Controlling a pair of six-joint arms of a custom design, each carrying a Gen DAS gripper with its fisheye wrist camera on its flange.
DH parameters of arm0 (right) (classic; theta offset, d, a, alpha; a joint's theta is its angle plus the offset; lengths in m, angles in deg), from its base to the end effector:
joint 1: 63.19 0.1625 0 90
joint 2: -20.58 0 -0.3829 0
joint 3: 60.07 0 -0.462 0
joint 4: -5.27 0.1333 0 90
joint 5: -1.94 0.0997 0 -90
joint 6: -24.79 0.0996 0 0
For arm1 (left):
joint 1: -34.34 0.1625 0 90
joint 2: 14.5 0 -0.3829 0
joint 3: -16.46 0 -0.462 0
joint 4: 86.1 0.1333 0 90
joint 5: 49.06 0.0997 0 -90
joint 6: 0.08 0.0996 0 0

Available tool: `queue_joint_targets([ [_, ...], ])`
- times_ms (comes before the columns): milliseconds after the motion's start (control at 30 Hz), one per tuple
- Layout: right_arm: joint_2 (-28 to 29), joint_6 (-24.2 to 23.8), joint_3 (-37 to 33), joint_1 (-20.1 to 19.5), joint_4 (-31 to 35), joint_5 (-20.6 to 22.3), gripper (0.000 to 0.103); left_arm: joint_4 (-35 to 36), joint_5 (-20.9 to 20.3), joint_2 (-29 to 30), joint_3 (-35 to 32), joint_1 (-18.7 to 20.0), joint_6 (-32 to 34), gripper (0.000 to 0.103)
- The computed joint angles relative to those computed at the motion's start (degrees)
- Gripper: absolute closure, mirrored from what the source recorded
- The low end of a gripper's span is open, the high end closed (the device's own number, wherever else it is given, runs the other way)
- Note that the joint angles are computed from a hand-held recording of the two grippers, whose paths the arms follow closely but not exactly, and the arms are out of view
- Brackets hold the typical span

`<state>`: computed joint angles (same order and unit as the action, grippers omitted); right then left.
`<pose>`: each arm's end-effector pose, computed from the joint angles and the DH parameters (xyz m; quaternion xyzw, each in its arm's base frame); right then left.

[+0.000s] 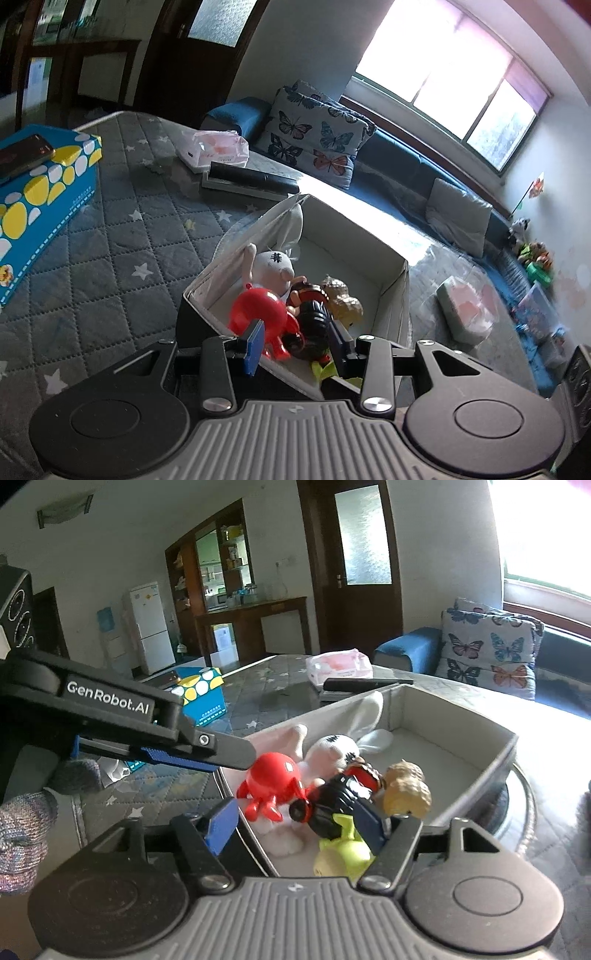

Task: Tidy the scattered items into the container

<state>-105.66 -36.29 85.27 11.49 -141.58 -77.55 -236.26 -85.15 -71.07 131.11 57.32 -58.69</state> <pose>0.0539 -0.3766 0.3038 0.3936 -0.8566 0.3068 0.1311 -0.4293 -0.4143 0.0349 0.0571 0.8894 -0.4105 0.1927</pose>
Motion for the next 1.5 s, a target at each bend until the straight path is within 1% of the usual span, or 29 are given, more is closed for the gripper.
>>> queue_joint_targets([
  [100,-2.8,-0.6,0.9,-1.5,1.4,1.3,0.024,2.1,0.6,0.2,0.0,-1.0,-0.9,0.063],
  [200,-5.9,-1.1,1.8,-3.1,3.0,2.7,0.022,4.2,1.4,0.3,0.2,-2.1,-2.1,0.063],
  [267,-7.6,-1.4,2.3,-3.9,4.0,3.4,0.018,5.6,1.8,0.3,0.3,-2.8,-2.9,0.063],
  [433,-12.2,-2.2,3.6,-6.0,6.9,5.0,0.017,9.0,2.2,0.3,0.6,-4.3,-5.3,0.063],
  [533,-15.4,-2.4,4.7,-7.4,8.1,5.9,0.006,11.2,2.2,0.2,0.8,-4.9,-6.8,0.063],
  [600,-17.5,-2.8,5.6,-8.1,8.9,6.5,0.005,12.4,2.0,0.2,0.9,-5.2,-7.8,0.063],
  [667,-19.1,-2.8,6.3,-8.6,9.6,6.5,0.0,13.2,1.8,0.2,1.0,-5.4,-8.8,0.063],
  [767,-21.4,-3.3,7.4,-9.3,10.5,6.6,0.0,14.1,2.2,0.5,1.6,-6.0,-9.7,0.063],
  [900,-24.3,-4.1,8.9,-10.3,11.5,6.2,0.0,17.6,4.4,0.7,2.0,-6.8,-12.8,0.063],
  [1033,-25.4,-2.7,9.8,-11.3,11.1,5.7,0.0,21.6,6.3,0.9,2.2,-7.5,-16.0,0.063],
  [1200,-25.7,-2.4,10.6,-11.9,9.7,5.1,0.0,24.4,6.5,1.2,2.2,-7.6,-18.1,0.063],
  [1300,-25.8,-2.4,11.0,-11.7,9.0,4.6,0.0,24.3,6.7,1.7,2.2,-7.6,-17.7,0.063],
  [1367,-25.4,-2.2,11.1,-11.6,8.8,4.2,0.0,25.5,6.7,2.0,1.9,-7.5,-18.4,0.063],
  [1500,-24.5,-1.7,11.3,-11.1,7.5,3.3,0.0,28.4,5.7,2.3,1.1,-6.9,-19.9,0.063],
])
